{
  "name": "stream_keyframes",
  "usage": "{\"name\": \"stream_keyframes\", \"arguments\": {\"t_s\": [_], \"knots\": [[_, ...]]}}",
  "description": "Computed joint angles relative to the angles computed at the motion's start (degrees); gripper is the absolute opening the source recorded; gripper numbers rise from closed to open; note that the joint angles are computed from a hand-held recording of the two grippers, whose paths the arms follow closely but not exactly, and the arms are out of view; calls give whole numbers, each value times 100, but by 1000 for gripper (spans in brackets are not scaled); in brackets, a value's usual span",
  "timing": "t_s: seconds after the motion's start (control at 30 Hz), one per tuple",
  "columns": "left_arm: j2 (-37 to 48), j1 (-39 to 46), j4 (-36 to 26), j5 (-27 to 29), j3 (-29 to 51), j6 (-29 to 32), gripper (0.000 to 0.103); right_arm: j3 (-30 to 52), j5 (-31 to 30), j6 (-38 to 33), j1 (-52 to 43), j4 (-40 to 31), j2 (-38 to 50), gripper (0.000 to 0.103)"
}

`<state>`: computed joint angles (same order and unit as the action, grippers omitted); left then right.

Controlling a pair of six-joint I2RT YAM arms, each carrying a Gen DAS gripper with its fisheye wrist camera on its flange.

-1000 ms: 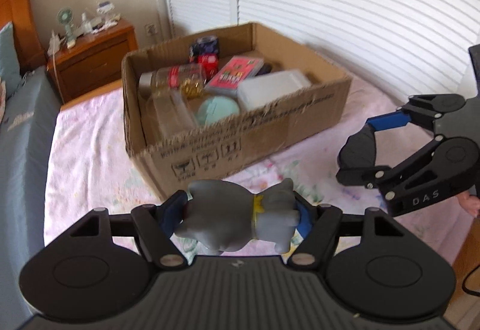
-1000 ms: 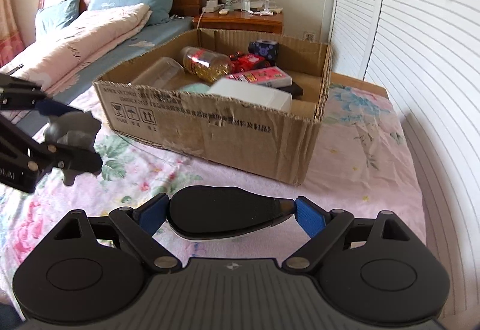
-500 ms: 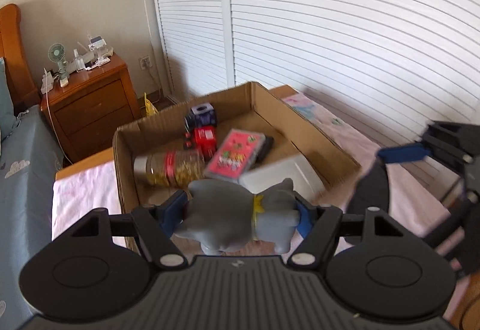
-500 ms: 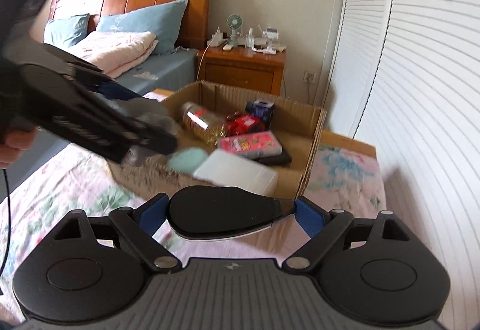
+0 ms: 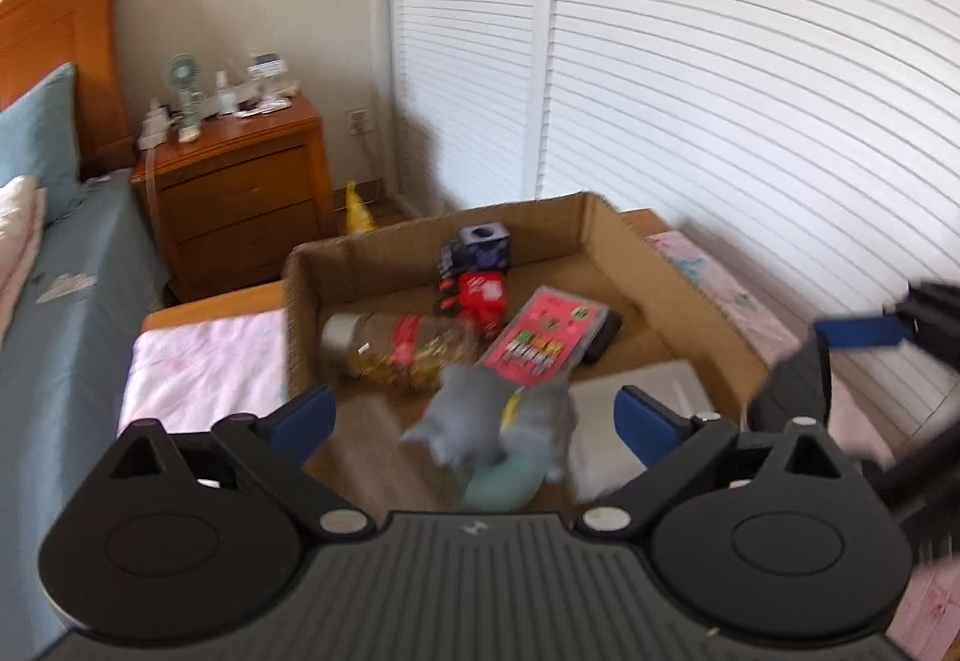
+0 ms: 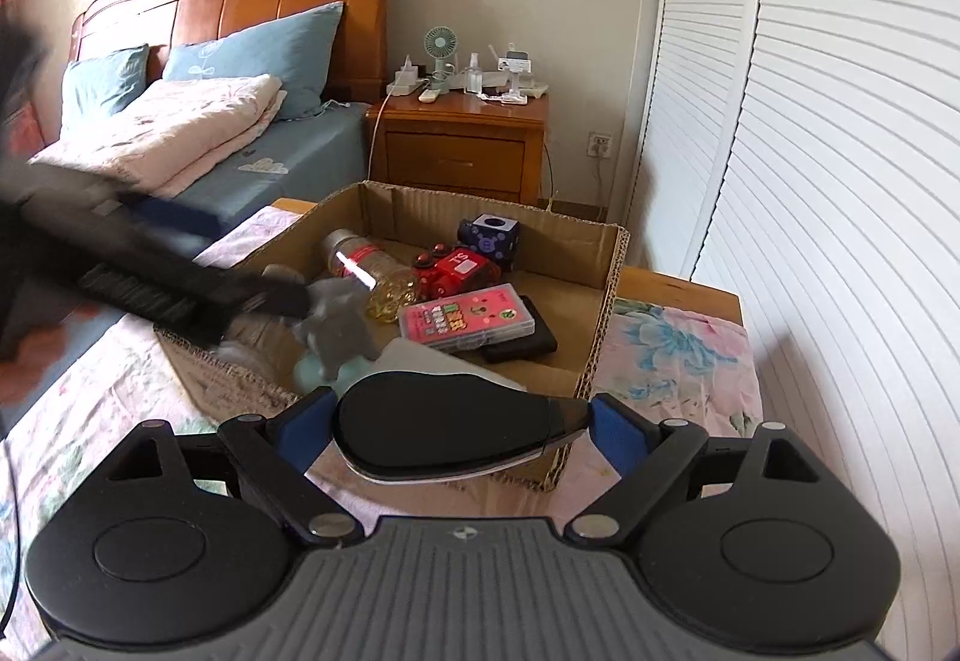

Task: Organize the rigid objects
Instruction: 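Carry the elephant toy and black oval object into the box and release both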

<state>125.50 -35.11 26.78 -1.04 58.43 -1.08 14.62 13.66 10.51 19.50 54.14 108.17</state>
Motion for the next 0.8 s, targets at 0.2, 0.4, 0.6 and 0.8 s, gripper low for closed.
{"name": "stream_keyframes", "arguments": {"t_s": [0.2,0.4,0.6,0.8], "knots": [[-460,-188,1273,-558,-1333,-52,102,616,-260,36,-369,-749,-35,93],[-625,-393,1914,-754,-2036,-196,102,1669,-534,380,-739,-1838,307,93],[-712,-548,2016,-984,-2264,-74,102,2599,-388,715,-726,-2654,748,93],[-950,-524,2139,-929,-2504,-132,102,3045,26,899,-592,-3005,1042,102]]}}
